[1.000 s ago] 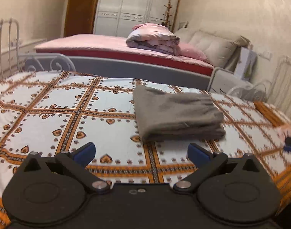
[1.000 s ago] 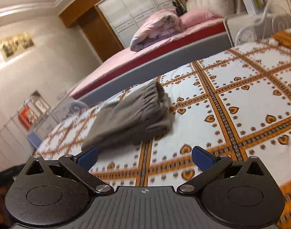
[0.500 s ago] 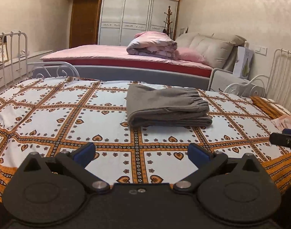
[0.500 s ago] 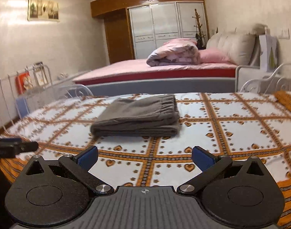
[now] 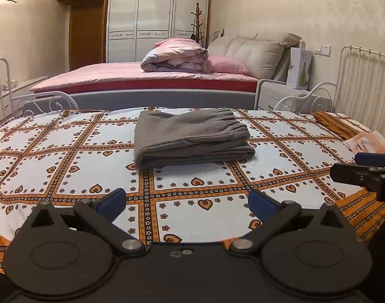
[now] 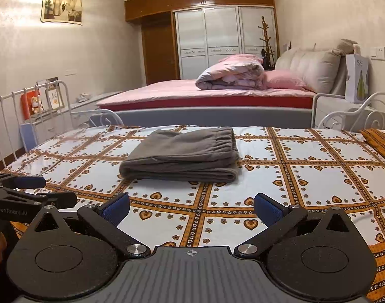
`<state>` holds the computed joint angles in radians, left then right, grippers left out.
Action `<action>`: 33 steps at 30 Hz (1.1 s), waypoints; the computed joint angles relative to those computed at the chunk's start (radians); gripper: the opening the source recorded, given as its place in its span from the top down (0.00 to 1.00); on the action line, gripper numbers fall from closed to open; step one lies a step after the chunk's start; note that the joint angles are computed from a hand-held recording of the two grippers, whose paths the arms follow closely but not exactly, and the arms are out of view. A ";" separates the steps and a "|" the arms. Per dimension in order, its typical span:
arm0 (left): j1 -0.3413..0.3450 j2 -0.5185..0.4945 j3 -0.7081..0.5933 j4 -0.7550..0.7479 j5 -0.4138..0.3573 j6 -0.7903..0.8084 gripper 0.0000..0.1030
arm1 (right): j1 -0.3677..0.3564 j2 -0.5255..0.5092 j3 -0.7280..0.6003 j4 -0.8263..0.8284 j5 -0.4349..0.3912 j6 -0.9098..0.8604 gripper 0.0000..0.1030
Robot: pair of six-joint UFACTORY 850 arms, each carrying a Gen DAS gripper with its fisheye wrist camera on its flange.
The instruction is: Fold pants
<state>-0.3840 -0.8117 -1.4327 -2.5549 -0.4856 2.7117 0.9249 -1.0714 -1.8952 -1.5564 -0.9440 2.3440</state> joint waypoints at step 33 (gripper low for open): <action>0.006 0.005 0.014 0.023 -0.056 0.008 0.06 | -0.003 0.002 0.005 -0.007 0.003 -0.016 0.00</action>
